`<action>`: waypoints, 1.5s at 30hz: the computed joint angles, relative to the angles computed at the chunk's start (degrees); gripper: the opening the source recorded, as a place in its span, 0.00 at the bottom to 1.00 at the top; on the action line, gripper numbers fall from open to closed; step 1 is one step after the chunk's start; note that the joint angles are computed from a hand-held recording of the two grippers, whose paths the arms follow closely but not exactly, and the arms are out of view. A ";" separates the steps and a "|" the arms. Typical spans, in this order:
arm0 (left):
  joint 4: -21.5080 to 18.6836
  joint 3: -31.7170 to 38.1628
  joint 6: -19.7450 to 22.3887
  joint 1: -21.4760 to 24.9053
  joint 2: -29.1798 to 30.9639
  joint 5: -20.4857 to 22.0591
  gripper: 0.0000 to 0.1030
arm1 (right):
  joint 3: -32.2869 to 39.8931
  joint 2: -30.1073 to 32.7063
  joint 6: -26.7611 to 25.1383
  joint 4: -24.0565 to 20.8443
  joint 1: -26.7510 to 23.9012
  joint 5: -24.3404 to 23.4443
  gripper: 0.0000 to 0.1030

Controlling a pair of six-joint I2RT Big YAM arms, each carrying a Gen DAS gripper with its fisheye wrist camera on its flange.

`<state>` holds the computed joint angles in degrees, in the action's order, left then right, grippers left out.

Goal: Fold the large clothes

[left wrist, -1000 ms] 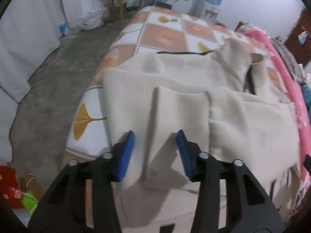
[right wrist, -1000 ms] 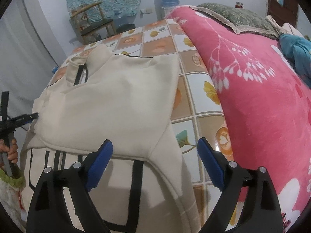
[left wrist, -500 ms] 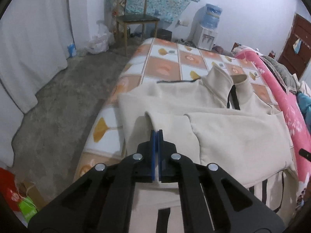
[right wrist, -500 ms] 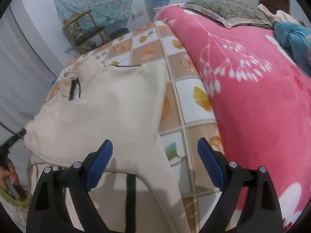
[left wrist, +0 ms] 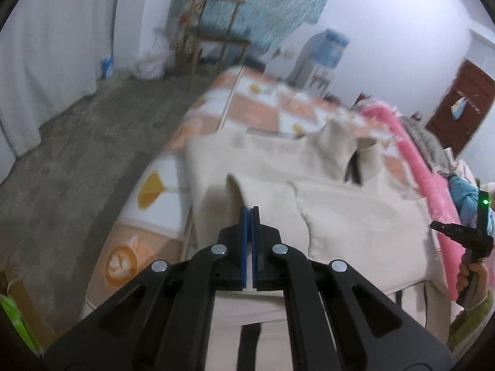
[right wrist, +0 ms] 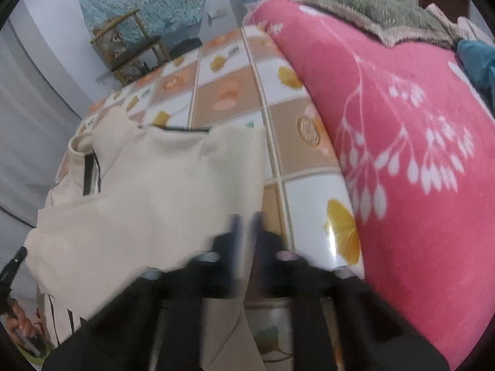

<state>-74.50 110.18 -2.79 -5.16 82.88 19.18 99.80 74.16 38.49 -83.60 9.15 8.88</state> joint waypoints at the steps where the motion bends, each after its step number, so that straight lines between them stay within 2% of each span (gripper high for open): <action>1: 0.39 0.29 0.33 -0.27 -0.04 -0.61 0.01 | 0.09 -0.45 0.26 0.62 0.27 1.83 0.05; 3: 0.04 0.93 1.03 -0.94 0.68 -2.57 0.01 | 0.27 -0.89 0.80 1.09 0.08 3.95 0.05; 6: -0.60 0.52 0.44 -1.08 2.24 -3.89 0.01 | -0.52 -1.28 1.61 1.37 -1.48 3.23 0.05; 9: -0.44 -0.23 0.57 -1.10 2.66 -4.68 0.01 | -1.50 -1.81 1.84 2.02 -2.85 -1.45 0.06; 10: -0.21 -0.54 0.79 -1.14 2.47 -4.88 0.01 | -1.60 -1.74 1.74 2.12 -3.08 -3.28 0.12; 11: 0.09 -0.81 1.12 -1.28 2.29 -5.22 0.01 | -1.27 -1.19 1.28 1.75 -3.04 -4.08 0.31; 13: 0.53 -0.89 1.80 -1.67 2.16 -6.25 0.01 | -0.05 0.37 -0.26 0.34 -2.41 -3.58 0.56; 15: 1.00 -0.65 2.27 -1.99 2.10 -6.71 0.01 | 1.35 2.27 -2.40 -1.24 -1.97 -3.01 0.56; 16: 1.27 -0.45 2.74 -2.23 2.07 -7.14 0.01 | 2.01 3.43 -3.43 -2.05 -1.77 -2.51 0.50; 17: 1.64 -0.36 3.24 -2.54 1.92 -7.66 0.01 | 2.30 4.08 -4.36 -2.10 -1.50 -1.83 0.16; 18: 2.16 -0.04 3.73 -2.91 1.84 -8.30 0.01 | 2.68 4.63 -5.08 -2.36 -1.45 -1.62 0.05; 19: 2.66 0.41 3.85 -3.16 1.76 -8.60 0.01 | 3.16 4.93 -4.74 -2.69 -1.41 -1.39 0.06; 23: 6.45 1.39 4.40 -3.78 0.39 -9.41 0.01 | 2.87 2.67 -2.65 0.51 -0.25 1.30 0.05; 25: 7.06 0.98 5.70 -4.26 0.45 -11.46 0.01 | 2.19 2.60 -2.64 0.71 -0.11 2.06 0.05; 31: 3.36 -1.50 7.03 -3.90 2.41 -13.06 0.01 | -1.42 2.41 -1.49 3.18 -2.02 -1.34 0.06; 33: 2.73 -2.61 7.83 -3.92 2.10 -13.36 0.02 | -0.49 3.04 -2.59 2.07 -1.87 -0.81 0.06; 35: 1.02 -1.89 8.18 -3.81 2.68 -13.94 0.06 | 0.94 3.68 -3.59 0.51 -2.07 -0.52 0.14; 36: 1.01 -1.84 7.98 -3.65 2.41 -14.18 0.06 | 1.76 3.86 -4.01 -0.49 -2.03 -0.06 0.14; 39: 2.61 -2.16 7.51 -2.95 0.58 -13.28 0.09 | 3.97 2.52 -5.83 -2.28 -0.24 2.03 0.17; 41: 2.59 -1.70 8.07 -2.52 -0.18 -10.94 0.11 | 4.83 1.80 -8.20 -3.35 1.94 2.92 0.28; 44: -1.22 -0.03 9.26 -2.94 0.51 -7.56 0.17 | 4.21 0.71 -11.97 -5.21 6.75 1.54 0.30; 45: -3.69 0.59 9.66 -3.33 1.38 -6.65 0.21 | 3.22 0.33 -12.44 -6.03 8.47 0.99 0.30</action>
